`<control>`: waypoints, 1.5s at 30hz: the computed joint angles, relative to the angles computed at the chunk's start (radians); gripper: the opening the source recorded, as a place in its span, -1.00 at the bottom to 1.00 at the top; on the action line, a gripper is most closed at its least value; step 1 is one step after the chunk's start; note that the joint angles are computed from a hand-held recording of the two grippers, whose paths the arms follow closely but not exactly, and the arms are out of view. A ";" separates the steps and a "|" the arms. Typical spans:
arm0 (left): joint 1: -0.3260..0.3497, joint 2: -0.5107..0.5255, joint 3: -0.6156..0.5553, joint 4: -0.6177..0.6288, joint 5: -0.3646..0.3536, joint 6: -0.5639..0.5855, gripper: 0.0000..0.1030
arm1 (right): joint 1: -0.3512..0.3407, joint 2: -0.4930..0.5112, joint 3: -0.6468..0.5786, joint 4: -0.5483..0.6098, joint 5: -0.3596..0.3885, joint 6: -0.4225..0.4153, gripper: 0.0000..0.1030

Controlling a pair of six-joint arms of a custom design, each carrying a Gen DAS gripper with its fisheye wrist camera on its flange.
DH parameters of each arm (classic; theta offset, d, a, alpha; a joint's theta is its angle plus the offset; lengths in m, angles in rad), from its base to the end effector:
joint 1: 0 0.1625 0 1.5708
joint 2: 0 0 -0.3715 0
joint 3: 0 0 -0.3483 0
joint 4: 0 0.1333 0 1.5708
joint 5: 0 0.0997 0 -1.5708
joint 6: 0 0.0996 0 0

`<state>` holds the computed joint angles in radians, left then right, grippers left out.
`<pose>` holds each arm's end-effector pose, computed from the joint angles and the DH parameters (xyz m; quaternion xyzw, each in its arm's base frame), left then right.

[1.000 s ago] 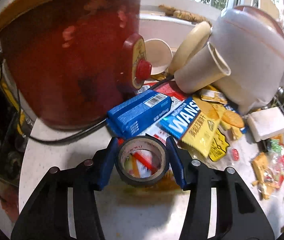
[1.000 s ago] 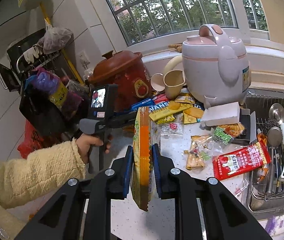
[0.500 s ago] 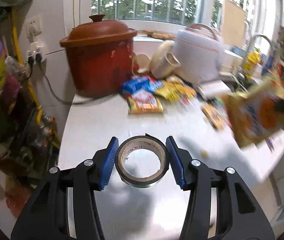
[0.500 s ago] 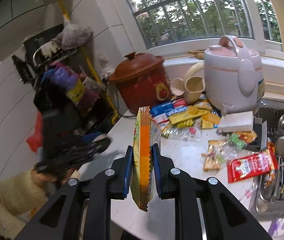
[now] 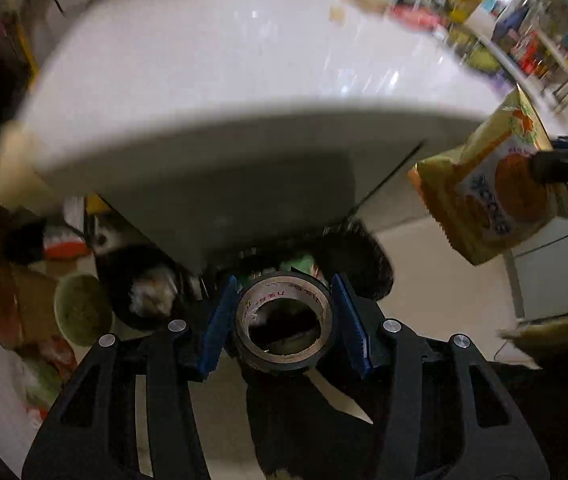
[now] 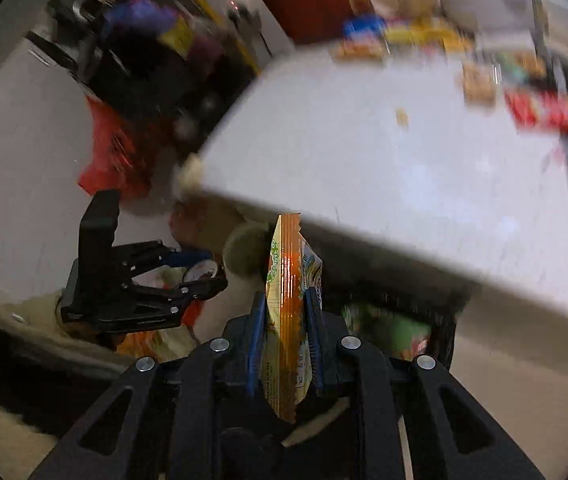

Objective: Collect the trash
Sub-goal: 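Lower both tools over the trash bag and release packet and tape roll, then raise both tools back toward the counter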

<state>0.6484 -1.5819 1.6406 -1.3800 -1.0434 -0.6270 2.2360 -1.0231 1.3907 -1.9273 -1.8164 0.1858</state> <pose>-0.2231 -0.3992 0.4055 0.1731 0.9427 -0.0951 0.2688 0.4667 -0.4182 0.2568 0.2363 -0.9639 0.0455 0.1138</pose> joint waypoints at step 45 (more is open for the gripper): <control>-0.114 0.436 -0.802 0.183 0.641 -0.220 0.77 | 0.148 0.361 -0.547 -0.573 -0.526 -0.313 0.90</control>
<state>0.5347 -1.1455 0.8387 -1.1968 -0.4026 -0.8465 2.3843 -0.6626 0.8441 -2.5001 -2.3422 -0.1272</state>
